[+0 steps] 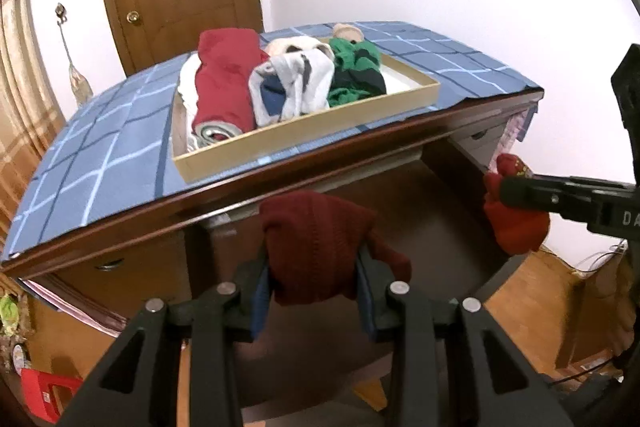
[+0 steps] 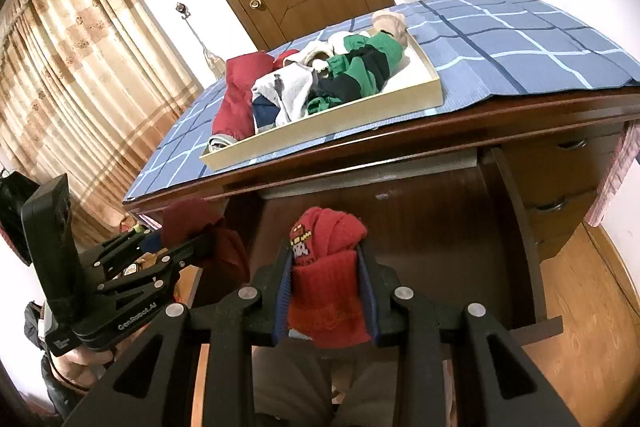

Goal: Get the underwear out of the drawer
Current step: 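Carry both held pieces up out of the drawer toward the tray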

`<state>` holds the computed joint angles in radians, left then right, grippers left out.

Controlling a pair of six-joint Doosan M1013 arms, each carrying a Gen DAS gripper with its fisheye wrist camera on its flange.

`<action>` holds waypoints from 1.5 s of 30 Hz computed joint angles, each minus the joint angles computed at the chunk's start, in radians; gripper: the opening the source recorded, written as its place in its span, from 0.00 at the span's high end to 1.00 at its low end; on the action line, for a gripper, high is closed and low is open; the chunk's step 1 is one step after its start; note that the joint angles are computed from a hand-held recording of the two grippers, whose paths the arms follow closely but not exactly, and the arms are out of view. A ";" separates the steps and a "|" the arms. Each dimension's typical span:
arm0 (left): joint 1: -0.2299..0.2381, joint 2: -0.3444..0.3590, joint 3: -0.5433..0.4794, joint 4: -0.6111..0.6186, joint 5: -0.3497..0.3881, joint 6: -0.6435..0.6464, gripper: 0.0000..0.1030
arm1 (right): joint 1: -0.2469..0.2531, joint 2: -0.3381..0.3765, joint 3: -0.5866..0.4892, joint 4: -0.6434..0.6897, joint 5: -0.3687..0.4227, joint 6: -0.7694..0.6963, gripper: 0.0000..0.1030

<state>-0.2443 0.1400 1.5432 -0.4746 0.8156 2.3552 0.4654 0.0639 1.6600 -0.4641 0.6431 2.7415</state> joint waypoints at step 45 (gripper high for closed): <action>-0.035 0.052 -0.087 -0.053 0.037 0.007 0.66 | -0.050 0.003 -0.021 -0.063 -0.031 0.060 0.68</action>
